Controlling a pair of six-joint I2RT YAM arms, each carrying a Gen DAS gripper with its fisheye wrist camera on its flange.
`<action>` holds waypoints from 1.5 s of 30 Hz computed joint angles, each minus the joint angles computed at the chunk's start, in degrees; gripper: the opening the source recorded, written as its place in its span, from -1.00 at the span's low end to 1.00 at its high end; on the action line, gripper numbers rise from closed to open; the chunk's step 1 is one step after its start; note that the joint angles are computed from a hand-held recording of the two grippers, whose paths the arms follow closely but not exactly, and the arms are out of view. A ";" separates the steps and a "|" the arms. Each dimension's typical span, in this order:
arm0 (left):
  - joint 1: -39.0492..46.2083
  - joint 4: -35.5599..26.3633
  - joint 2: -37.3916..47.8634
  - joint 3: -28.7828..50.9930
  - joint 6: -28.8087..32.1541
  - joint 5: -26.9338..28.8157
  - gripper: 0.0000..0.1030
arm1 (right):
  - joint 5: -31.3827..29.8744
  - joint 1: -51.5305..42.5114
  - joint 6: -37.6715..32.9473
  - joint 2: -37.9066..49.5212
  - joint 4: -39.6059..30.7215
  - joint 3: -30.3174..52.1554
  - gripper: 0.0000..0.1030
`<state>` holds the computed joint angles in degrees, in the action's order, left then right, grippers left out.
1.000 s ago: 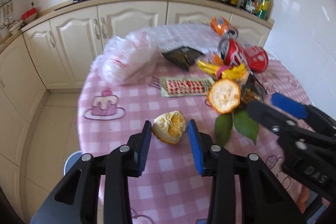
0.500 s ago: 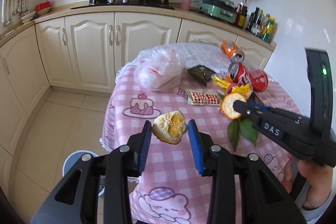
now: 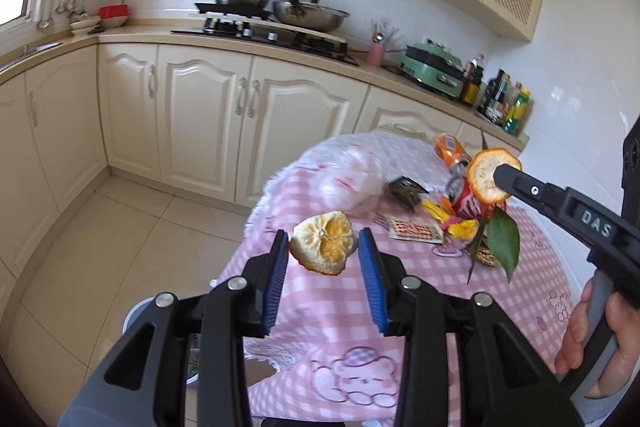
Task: Collect trash
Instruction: 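Carry both peels over the blue bucket and open both grippers to drop them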
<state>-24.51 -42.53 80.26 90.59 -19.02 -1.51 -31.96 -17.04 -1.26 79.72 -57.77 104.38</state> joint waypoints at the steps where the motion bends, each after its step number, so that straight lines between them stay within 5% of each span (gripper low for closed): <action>1: 1.24 0.10 -0.77 -0.81 0.09 0.47 -0.32 | 1.11 2.56 0.21 -0.44 0.16 -0.45 -0.74; 9: 14.81 0.91 -6.41 -10.25 2.64 4.90 -0.32 | 12.82 27.37 4.12 -0.72 6.15 -8.90 -0.74; 16: 31.18 3.12 -5.31 -19.78 6.91 11.67 -0.32 | 19.77 43.72 7.59 9.62 14.56 -13.38 -0.74; 30: 40.90 13.87 18.20 -22.21 11.88 18.11 -0.30 | 20.26 46.09 10.45 33.76 21.17 -10.58 -0.74; 34: 41.55 16.71 21.01 -23.15 12.02 19.93 -0.04 | 20.06 45.33 10.36 36.71 21.67 -10.09 -0.74; 45: 44.44 17.46 24.91 -23.74 11.00 21.71 -0.02 | 19.59 46.42 11.58 43.87 19.30 -3.21 -0.73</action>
